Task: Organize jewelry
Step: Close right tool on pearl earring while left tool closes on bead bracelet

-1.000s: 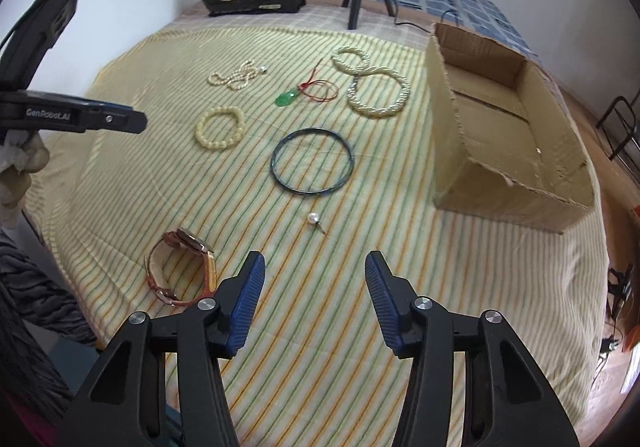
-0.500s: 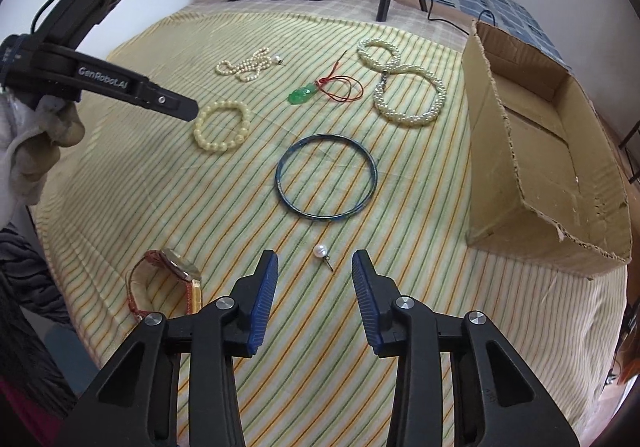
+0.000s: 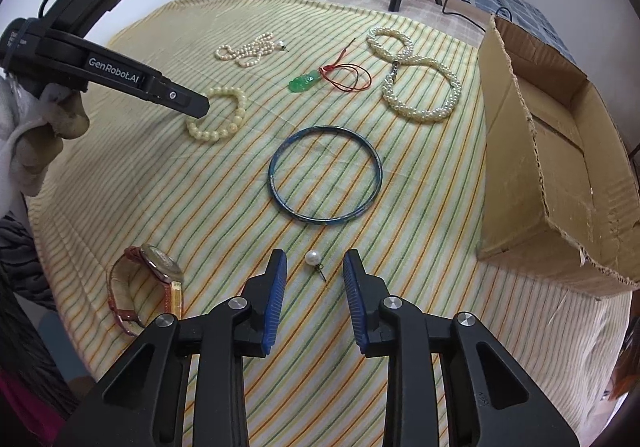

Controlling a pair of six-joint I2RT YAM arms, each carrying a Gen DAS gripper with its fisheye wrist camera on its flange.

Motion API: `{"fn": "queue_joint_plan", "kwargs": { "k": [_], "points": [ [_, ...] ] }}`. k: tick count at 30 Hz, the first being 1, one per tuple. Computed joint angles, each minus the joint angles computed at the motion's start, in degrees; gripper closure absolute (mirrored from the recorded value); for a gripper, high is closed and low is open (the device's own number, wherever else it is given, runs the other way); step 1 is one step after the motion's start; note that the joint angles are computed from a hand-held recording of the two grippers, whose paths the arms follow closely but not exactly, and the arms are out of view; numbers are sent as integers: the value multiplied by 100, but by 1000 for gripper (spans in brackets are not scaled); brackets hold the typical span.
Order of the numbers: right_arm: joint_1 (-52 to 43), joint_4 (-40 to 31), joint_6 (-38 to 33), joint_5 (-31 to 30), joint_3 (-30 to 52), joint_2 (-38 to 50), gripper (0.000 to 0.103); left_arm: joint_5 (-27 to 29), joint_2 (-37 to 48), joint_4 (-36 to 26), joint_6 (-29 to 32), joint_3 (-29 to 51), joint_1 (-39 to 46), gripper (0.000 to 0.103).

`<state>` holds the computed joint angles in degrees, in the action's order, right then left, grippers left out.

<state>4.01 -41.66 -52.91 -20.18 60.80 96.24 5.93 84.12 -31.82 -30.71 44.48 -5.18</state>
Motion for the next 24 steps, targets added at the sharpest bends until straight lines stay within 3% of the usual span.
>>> {"fn": "queue_joint_plan", "kwargs": {
  "k": [8, 14, 24],
  "points": [
    [93, 104, -47, 128, -10, 90, 83, -91, 155, 105, 6, 27, -60, 81],
    [178, 133, -102, 178, -66, 64, 94, -67, 154, 229, 12, -35, 14, 97],
    [46, -93, -124, -36, 38, -25, 96, -142, -485, -4, -44, -71, -96, 98]
  ]
}}
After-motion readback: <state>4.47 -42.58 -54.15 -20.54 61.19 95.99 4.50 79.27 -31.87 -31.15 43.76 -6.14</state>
